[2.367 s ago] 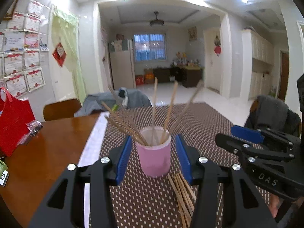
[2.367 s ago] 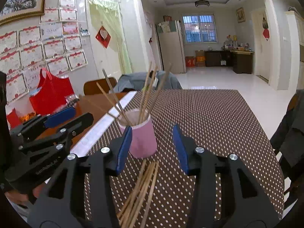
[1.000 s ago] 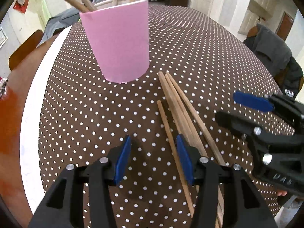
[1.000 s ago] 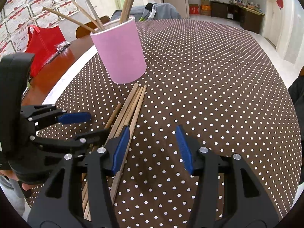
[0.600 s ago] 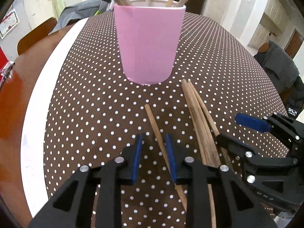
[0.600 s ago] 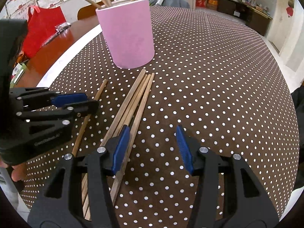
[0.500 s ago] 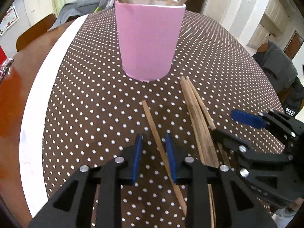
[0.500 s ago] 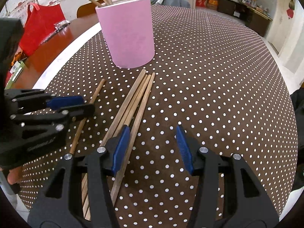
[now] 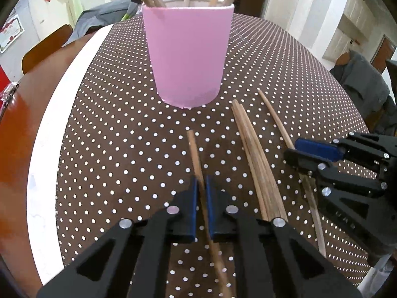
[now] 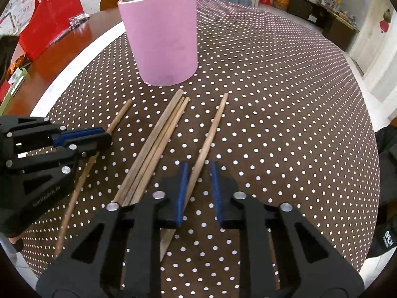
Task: Organize utensils
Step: 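Grasp a stick with the left tool and lift while the right tool grasps one, then raise the left tool's stick over the pink cup while the right tool raises its stick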
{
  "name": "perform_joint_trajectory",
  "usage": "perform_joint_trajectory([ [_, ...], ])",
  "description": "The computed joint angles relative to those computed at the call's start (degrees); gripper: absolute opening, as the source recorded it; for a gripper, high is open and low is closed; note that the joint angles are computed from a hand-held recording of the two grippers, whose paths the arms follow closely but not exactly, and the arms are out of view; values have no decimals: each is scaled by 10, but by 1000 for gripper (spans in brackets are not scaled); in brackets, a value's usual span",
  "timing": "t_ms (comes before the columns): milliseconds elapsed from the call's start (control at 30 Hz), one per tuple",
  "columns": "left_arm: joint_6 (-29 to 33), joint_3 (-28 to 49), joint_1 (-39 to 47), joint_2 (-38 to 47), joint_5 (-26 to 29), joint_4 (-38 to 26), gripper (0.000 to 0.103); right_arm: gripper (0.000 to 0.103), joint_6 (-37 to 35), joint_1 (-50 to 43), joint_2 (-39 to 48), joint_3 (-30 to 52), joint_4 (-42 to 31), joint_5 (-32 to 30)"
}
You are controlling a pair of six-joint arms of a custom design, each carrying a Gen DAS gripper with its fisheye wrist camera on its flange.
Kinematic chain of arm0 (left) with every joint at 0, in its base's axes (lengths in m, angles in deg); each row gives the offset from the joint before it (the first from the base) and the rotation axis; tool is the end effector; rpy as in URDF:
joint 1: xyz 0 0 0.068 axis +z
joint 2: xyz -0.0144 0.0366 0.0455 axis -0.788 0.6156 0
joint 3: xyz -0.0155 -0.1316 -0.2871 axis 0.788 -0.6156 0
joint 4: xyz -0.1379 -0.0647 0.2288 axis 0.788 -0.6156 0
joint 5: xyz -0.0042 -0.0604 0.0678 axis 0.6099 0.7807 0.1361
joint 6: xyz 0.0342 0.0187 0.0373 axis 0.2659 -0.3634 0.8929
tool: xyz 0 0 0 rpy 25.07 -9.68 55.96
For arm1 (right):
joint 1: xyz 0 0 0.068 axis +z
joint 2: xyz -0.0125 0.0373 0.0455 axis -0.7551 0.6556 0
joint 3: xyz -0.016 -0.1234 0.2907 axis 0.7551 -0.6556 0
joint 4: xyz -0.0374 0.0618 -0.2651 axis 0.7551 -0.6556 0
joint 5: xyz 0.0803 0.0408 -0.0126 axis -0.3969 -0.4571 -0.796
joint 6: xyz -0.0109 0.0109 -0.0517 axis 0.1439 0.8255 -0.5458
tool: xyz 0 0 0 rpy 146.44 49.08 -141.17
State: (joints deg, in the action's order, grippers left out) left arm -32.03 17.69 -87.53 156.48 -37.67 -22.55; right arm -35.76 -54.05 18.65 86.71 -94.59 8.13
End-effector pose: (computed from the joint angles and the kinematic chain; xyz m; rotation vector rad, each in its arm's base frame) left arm 0.2572 -0.1745 0.2419 0.1150 2.6377 -0.0894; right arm 0.3163 -0.0171 0.2466 -0.6200 2.5382 0.2103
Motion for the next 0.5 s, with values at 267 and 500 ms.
perform_joint_trajectory([
  [267, -7, -12, -20, -41, -8, 30, 6, 6, -6, -42, 18, 20, -21, -57],
  [500, -8, -14, -66, -100, -56, 56, 6, 6, -33, -101, -1, 32, -58, -163],
])
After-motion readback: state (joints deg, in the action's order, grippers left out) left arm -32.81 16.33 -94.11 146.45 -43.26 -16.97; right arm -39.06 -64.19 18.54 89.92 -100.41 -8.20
